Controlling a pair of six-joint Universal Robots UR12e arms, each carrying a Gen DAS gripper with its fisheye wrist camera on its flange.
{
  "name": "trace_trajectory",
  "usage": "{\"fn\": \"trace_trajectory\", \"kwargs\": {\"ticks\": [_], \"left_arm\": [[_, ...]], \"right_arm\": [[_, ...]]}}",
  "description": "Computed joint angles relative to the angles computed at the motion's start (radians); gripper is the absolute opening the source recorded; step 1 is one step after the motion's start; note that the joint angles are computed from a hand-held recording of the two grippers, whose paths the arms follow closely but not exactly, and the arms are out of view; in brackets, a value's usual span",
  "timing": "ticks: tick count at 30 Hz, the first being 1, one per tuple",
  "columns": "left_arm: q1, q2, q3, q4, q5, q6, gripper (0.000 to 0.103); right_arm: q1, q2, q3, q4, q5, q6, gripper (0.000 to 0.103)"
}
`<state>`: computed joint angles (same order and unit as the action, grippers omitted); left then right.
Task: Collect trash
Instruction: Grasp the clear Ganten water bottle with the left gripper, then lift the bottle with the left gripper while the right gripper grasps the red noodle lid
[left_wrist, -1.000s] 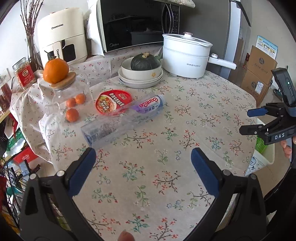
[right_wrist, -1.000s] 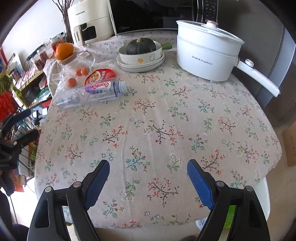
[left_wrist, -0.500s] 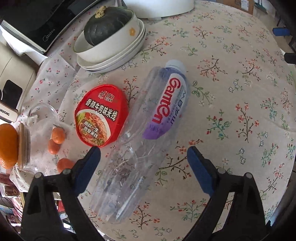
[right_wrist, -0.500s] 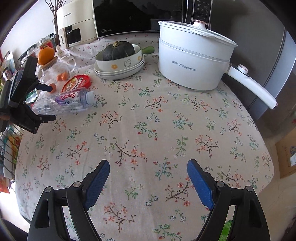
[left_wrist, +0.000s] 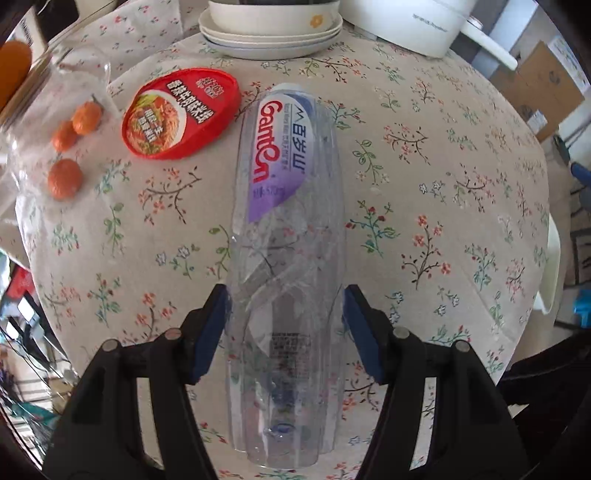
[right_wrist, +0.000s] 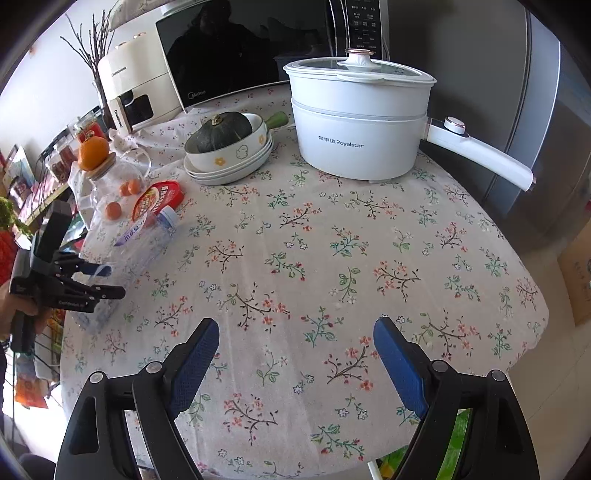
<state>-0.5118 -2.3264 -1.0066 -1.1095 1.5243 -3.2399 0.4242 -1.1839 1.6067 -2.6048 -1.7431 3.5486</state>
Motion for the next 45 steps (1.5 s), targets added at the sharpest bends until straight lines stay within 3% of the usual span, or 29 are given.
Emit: {"fn": "trace_trajectory", "kwargs": {"ticks": [4, 9, 11, 14, 16, 18, 23, 28, 32, 40, 45], "left_arm": [[-0.008, 0.068, -0.145, 0.162, -0.038, -0.208, 0.063], [-0.022, 0.140, -0.283, 0.344, -0.036, -0.361, 0.063], [-0.021, 0.158, -0.321, 0.411, -0.039, -0.406, 0.063], [-0.028, 0.174, -0.358, 0.489, 0.017, -0.401, 0.063], [-0.025, 0.190, -0.400, 0.556, 0.017, -0.431, 0.063], [-0.013, 0.196, -0.414, 0.576, -0.003, -0.462, 0.063], [0.004, 0.220, -0.445, 0.642, 0.037, -0.468, 0.063], [0.011, 0.238, -0.464, 0.630, 0.137, -0.468, 0.063], [0.020, 0.246, -0.480, 0.659, 0.168, -0.488, 0.063], [0.031, 0.241, -0.482, 0.684, 0.156, -0.505, 0.063], [0.039, 0.242, -0.487, 0.691, 0.138, -0.531, 0.063]], "right_arm": [[0.005, -0.006, 0.006, 0.006, -0.009, 0.013, 0.087], [0.010, -0.002, 0.003, 0.028, 0.008, 0.045, 0.087], [0.017, 0.003, -0.002, 0.024, 0.001, 0.050, 0.087], [0.027, 0.017, -0.018, 0.027, 0.000, 0.065, 0.087], [0.032, 0.034, -0.040, 0.045, 0.009, 0.074, 0.087], [0.036, 0.054, -0.065, 0.064, 0.021, 0.087, 0.087], [0.048, 0.124, -0.154, 0.099, 0.032, 0.119, 0.087], [0.058, 0.231, -0.289, 0.090, 0.080, 0.166, 0.087], [0.068, 0.322, -0.408, 0.071, 0.099, 0.196, 0.087], [0.072, 0.485, -0.642, 0.112, 0.119, 0.241, 0.086], [0.067, 0.545, -0.731, 0.132, 0.126, 0.295, 0.077]]}}
